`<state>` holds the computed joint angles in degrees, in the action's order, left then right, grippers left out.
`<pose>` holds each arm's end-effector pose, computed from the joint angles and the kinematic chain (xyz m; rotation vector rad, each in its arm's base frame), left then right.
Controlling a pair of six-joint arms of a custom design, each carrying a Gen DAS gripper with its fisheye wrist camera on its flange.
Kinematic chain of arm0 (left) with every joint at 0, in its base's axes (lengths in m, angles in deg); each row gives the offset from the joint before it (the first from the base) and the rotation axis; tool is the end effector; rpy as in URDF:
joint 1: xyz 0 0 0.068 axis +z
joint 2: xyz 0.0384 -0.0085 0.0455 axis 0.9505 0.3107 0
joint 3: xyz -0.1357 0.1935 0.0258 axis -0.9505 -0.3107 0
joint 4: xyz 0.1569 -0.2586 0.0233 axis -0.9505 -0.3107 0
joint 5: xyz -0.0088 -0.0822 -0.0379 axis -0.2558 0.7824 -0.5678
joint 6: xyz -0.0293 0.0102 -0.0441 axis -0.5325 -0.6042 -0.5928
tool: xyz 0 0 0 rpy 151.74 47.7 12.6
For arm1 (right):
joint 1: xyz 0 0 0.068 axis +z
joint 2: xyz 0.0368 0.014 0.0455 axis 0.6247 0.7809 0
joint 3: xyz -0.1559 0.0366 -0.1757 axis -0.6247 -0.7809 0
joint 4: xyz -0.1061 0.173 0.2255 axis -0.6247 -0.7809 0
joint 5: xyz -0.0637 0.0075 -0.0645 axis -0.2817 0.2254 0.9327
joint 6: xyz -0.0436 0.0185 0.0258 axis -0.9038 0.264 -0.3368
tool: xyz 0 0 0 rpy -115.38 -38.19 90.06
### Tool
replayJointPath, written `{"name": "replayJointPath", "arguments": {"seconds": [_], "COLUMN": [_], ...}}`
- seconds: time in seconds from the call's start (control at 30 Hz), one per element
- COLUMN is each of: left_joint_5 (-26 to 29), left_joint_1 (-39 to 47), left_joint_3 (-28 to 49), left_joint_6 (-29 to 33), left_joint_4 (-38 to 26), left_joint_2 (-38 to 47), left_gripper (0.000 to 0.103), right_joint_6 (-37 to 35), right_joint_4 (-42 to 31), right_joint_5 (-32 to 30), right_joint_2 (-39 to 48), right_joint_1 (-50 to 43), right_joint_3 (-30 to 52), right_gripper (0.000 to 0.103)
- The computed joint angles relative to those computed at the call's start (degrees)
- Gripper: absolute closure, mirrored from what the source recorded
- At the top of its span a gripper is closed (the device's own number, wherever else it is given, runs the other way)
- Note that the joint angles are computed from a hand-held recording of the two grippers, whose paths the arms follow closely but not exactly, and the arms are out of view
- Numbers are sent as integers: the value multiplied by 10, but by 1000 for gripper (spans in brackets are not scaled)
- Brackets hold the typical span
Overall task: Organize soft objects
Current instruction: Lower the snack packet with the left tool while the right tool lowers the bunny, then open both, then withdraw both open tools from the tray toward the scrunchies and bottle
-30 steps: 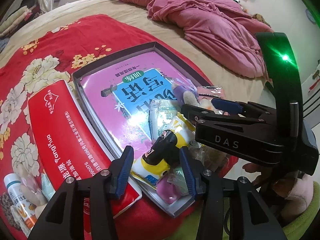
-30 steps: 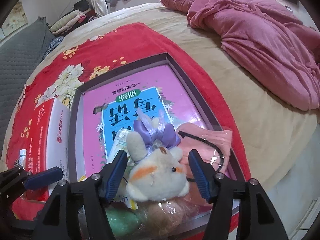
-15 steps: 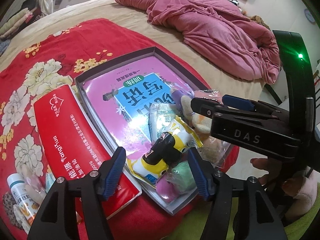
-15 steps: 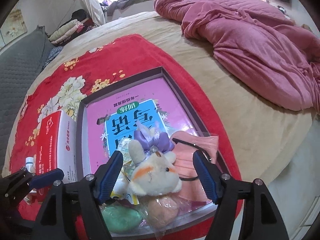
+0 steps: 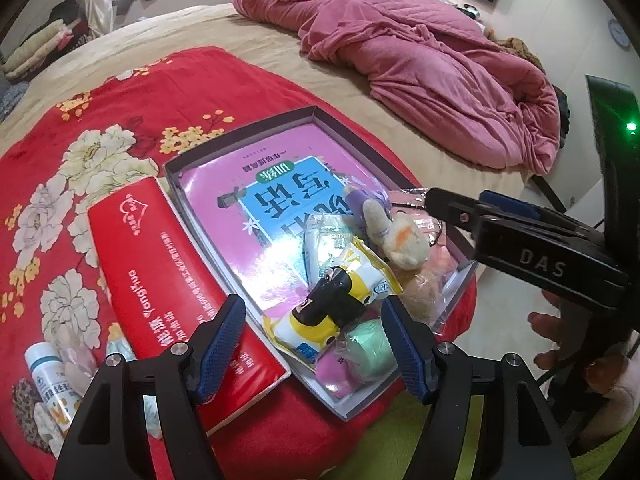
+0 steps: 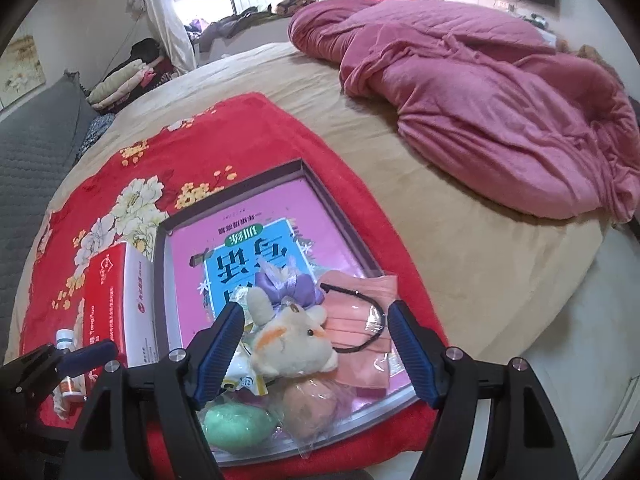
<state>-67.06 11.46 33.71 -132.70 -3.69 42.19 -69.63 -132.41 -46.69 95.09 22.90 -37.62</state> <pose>0.1134 -0.1718 0.1654 -0.1912 2.5948 -0.2094 0.1963 -0.0394 0.1651 -0.4164 2.5098 0.3150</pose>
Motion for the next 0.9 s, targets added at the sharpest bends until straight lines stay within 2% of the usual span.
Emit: {"name": "replayJointPath", "arguments": {"seconds": [0.53, 0.73, 0.9], "left_joint_5": [-62, -96, -122], "left_joint_1": [-72, -124, -187], "left_joint_3": [15, 15, 13], "left_joint_6": [-84, -155, -255], "left_joint_4": [-114, -191, -290], "left_joint_2": [-74, -121, -172], "left_gripper": [30, 30, 30], "right_joint_6": [-20, -32, -15], "right_joint_4": [-111, -170, -214], "right_joint_5": [-41, -56, -57], "right_joint_2": [-122, -183, -241], "right_joint_1": [-42, -42, -8], "right_joint_3": [16, 26, 34], "right_gripper": [26, 26, 25]}}
